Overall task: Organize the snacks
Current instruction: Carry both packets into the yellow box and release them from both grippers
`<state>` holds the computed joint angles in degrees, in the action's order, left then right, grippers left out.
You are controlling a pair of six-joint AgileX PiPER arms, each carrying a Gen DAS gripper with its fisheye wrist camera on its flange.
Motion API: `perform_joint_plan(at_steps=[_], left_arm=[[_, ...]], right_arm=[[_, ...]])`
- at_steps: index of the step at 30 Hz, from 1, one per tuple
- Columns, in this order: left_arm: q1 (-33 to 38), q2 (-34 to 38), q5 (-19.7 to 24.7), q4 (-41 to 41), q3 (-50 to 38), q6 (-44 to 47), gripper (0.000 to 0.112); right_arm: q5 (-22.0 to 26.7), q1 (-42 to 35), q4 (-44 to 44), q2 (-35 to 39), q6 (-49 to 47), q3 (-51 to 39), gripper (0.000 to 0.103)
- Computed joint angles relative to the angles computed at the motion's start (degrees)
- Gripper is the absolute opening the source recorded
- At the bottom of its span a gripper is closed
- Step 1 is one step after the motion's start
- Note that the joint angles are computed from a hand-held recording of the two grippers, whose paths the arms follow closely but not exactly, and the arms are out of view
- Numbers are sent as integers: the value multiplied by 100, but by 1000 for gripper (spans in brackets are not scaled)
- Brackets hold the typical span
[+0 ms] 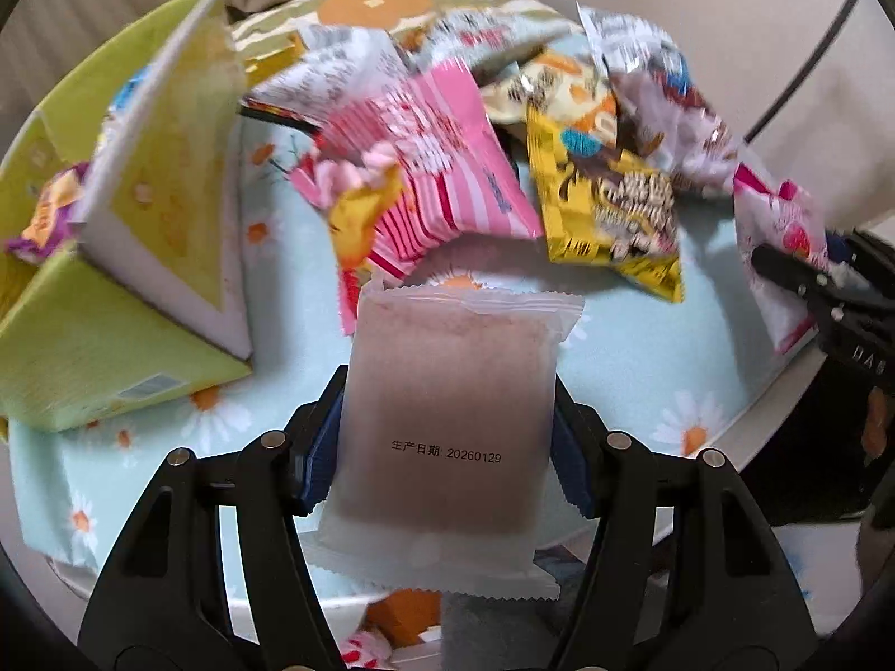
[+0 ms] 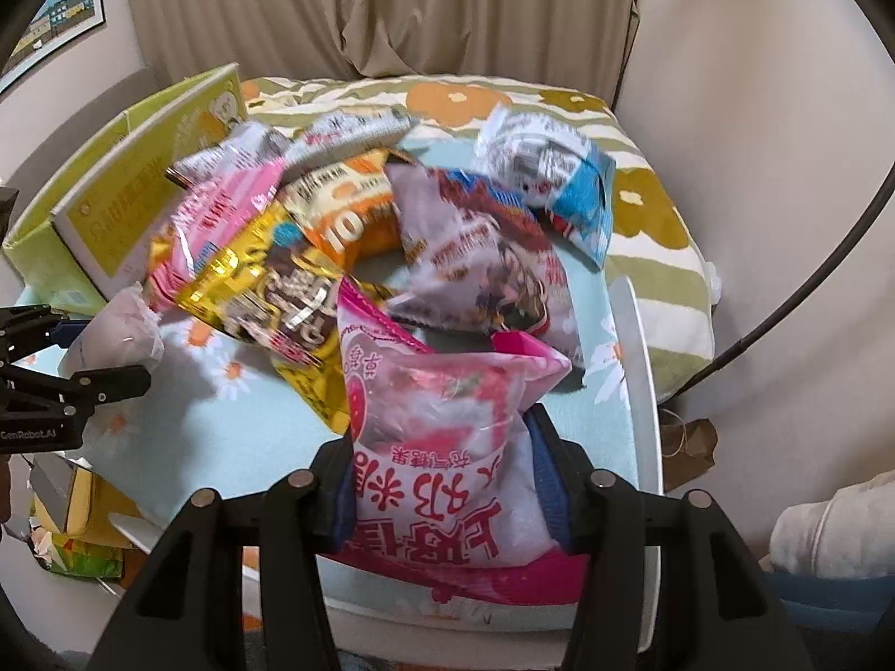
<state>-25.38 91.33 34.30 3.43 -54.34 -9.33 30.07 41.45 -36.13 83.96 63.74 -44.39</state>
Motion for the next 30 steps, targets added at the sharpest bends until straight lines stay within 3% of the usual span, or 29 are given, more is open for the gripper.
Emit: perform_joint_plan(at_steps=[4,8,13,20,24,30], left_arm=[[26,-583,303,42,-47,-254,60],[-166,-1278,928,396,-334,-1037,60],[-92,-1605,1459,544,-999,-1361,60],[1105,-1318,1762,-178,-1906,-344,60],[1896,-992,1994,-452,-2379,332,60],[3040,-127,2273,-1073,-3254,1596,60]], right_arm=[[440,182,251,-291,-404,-375,48],[606,213,777,-534,-1260,-928,48],[724,338,1158,-143,-2288,-2105,48],[1147,443,2182,983,-3341,-3991,48],[1397,569,2287,1590,-3502,-4993,48],[2346,724,2370,3043,-3374,-7312,48]])
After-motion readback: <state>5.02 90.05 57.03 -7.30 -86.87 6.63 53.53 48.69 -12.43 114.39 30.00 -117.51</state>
